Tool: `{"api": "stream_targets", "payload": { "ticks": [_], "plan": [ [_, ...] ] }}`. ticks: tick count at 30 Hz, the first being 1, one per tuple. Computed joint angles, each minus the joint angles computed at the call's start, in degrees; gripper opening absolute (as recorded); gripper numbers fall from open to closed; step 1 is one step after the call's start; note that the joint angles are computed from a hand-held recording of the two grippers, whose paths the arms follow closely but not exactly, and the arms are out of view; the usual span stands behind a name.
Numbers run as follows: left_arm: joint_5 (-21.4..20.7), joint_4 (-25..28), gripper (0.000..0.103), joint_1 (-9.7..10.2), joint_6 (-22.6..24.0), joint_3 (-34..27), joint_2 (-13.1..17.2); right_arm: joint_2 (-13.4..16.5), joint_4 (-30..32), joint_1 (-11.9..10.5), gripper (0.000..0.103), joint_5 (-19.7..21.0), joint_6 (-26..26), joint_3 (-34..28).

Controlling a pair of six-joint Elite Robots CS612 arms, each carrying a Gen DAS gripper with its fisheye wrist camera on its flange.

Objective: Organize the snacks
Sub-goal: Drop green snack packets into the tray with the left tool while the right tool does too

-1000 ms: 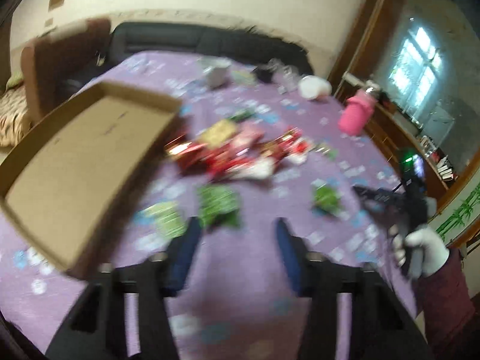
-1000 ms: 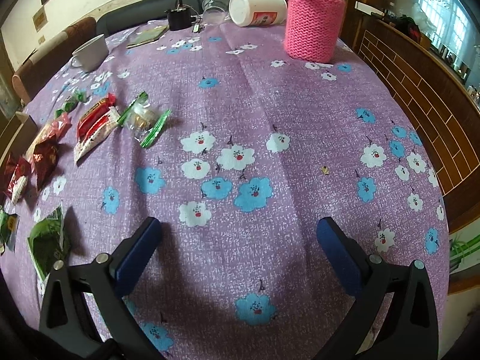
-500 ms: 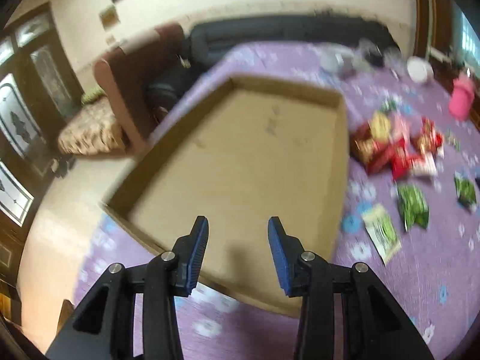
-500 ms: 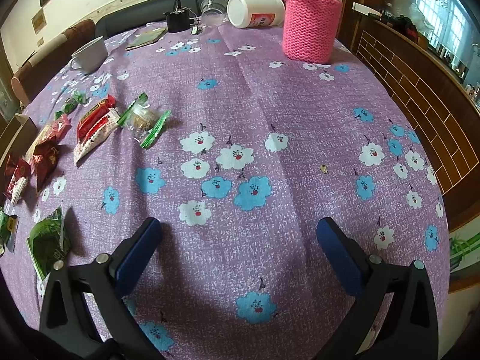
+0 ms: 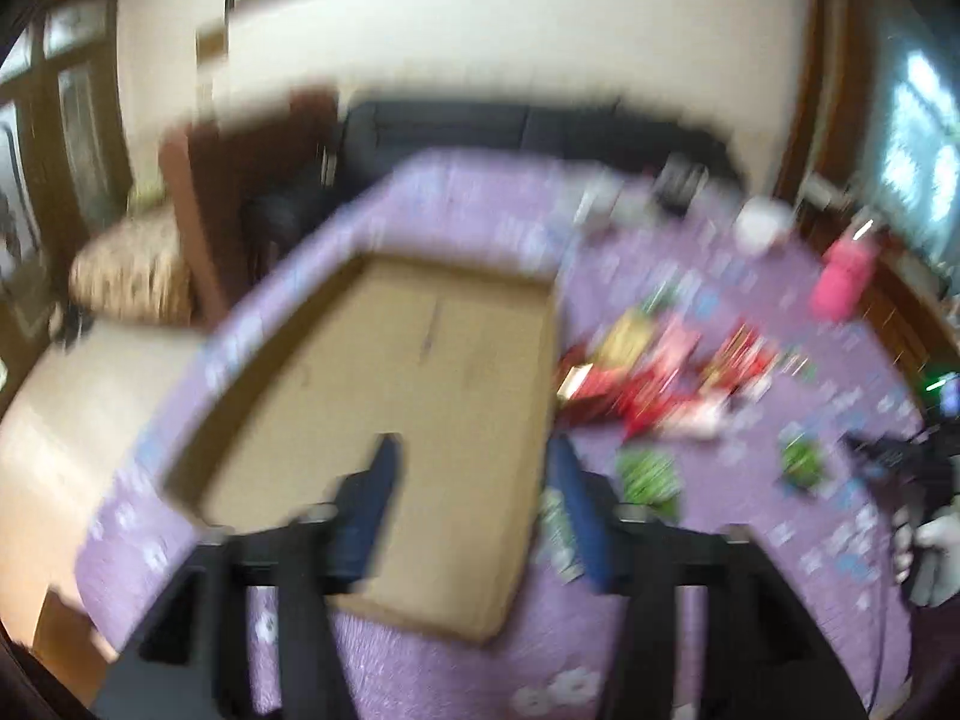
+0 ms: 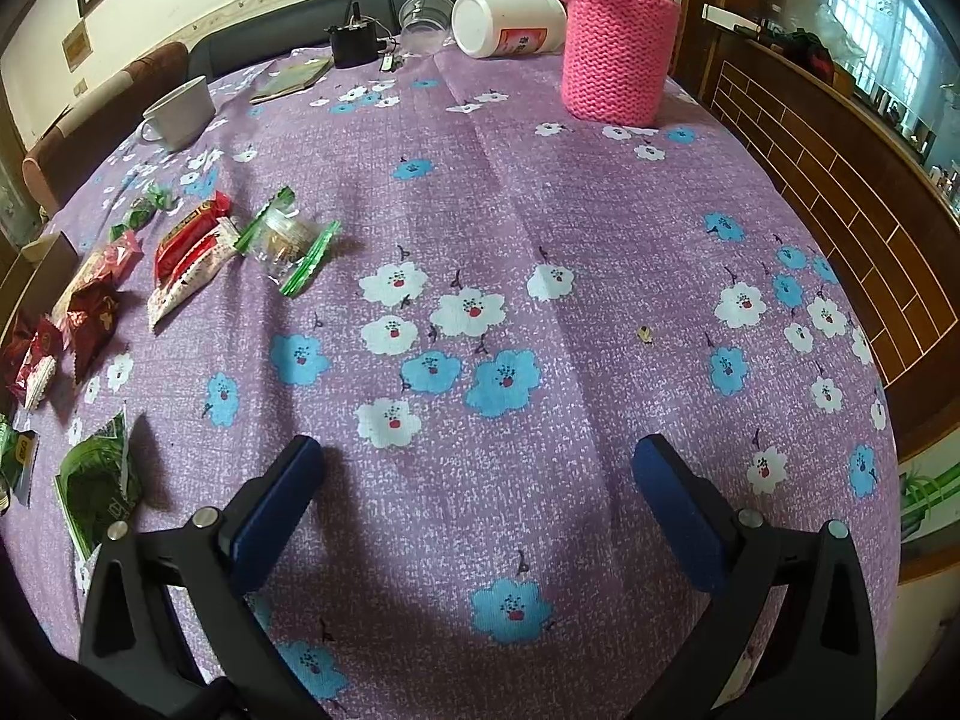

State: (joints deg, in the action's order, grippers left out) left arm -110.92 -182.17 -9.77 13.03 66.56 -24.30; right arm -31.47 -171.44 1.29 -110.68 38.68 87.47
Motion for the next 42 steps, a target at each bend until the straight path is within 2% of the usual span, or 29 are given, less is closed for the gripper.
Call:
{"api": "stream_targets", "payload": {
  "ticks": [1, 2, 3, 4, 5, 6, 7, 9, 11, 13, 16, 18, 21, 22, 25, 29, 31, 32, 33, 36, 42],
  "plan": [
    [-5.26, -5.94, 0.090, 0.86, -1.46, 1.00, 0.07, -0.03, -0.36, -0.06, 0.103, 0.12, 0.06, 0.12],
    [-10.37, -9.48, 0.094, 1.61, -2.86, 0.39, 1.04, -0.06, -1.06, -0.07, 0.100, 0.10, 0.44, 0.36],
    [-15.21, -10.62, 0.094, 2.23, -4.10, 0.28, 1.53, -0.16, -1.72, 0.05, 0.087, -0.86, 1.43, 0.63],
    [-17.65, -9.37, 0.093, 2.36, -3.86, 0.33, 1.59, -0.35, -3.00, 0.46, 0.081, -2.92, 2.70, 1.06],
    [-17.69, -5.71, 0.077, 1.90, -2.20, 1.05, 1.13, -0.60, -6.10, 1.02, 0.081, -4.05, 2.33, 1.62],
    [-15.41, 0.29, 0.048, 1.34, 1.36, 1.54, 0.25, -0.73, -9.46, 1.45, 0.081, -3.97, 1.01, 2.00],
    [-13.32, 5.22, 0.041, 0.96, 3.82, 1.41, -0.26, -0.75, -12.91, 2.02, 0.082, -3.86, -0.89, 2.10],
    [-11.39, 8.72, 0.040, 0.66, 5.30, 0.34, 0.02, -0.37, -17.37, 3.46, 0.085, -1.44, -8.84, 0.50],
    [-12.52, 10.75, 0.041, 0.69, 5.76, -0.32, 0.18, 0.12, -13.27, 4.27, 0.084, 2.17, -14.06, -2.49],
    [-13.34, 11.53, 0.043, 0.70, 6.09, -0.04, -0.08, 1.22, -9.59, 4.80, 0.084, 3.68, -15.61, -5.24],
    [-12.65, 13.93, 0.055, -0.16, 8.97, -0.43, -0.07, 2.70, -6.31, 4.91, 0.084, 5.08, -14.15, -7.66],
    [-12.24, 16.03, 0.058, -0.91, 10.86, -1.82, 0.65, 3.69, -4.31, 4.68, 0.084, 7.22, -12.41, -8.98],
    [-8.26, 17.47, 0.058, -2.43, 12.02, -3.85, 1.97, 4.55, -2.69, 4.65, 0.057, 7.97, -11.31, -9.87],
    [-7.70, 18.41, 0.058, -2.67, 12.32, -4.63, 2.43, 4.60, -3.02, 4.79, 0.052, 7.02, -11.19, -9.77],
    [-5.38, 20.86, 0.057, -3.61, 13.72, -6.29, 3.58, 4.06, -4.72, 4.29, 0.040, 8.36, -10.26, -8.31],
    [-1.52, 21.99, 0.058, -4.55, 16.24, -6.16, 3.80, 3.80, -6.43, 3.95, 0.040, 9.36, -9.75, -7.26],
    [-0.83, 19.74, 0.054, -4.72, 17.59, -4.87, 3.38, 3.97, -6.67, 4.05, 0.040, 9.03, -9.98, -7.47],
    [-1.20, 18.58, 0.047, -4.65, 18.11, -4.20, 3.10, 4.06, -6.84, 4.17, 0.040, 8.60, -10.14, -7.53],
    [-2.28, 18.39, 0.030, -4.51, 18.38, -4.00, 2.99, 4.11, -6.99, 4.23, 0.039, 8.37, -10.24, -7.56],
    [-4.63, 19.98, 0.030, -4.12, 18.29, -4.23, 2.79, 3.99, -8.16, 4.14, 0.038, 9.11, -9.68, -7.07],
    [-11.20, 19.78, 0.029, -2.35, 12.81, -4.75, 2.56, 2.95, -11.78, 4.33, 0.037, 9.56, -9.41, -5.21]
  ]
}}
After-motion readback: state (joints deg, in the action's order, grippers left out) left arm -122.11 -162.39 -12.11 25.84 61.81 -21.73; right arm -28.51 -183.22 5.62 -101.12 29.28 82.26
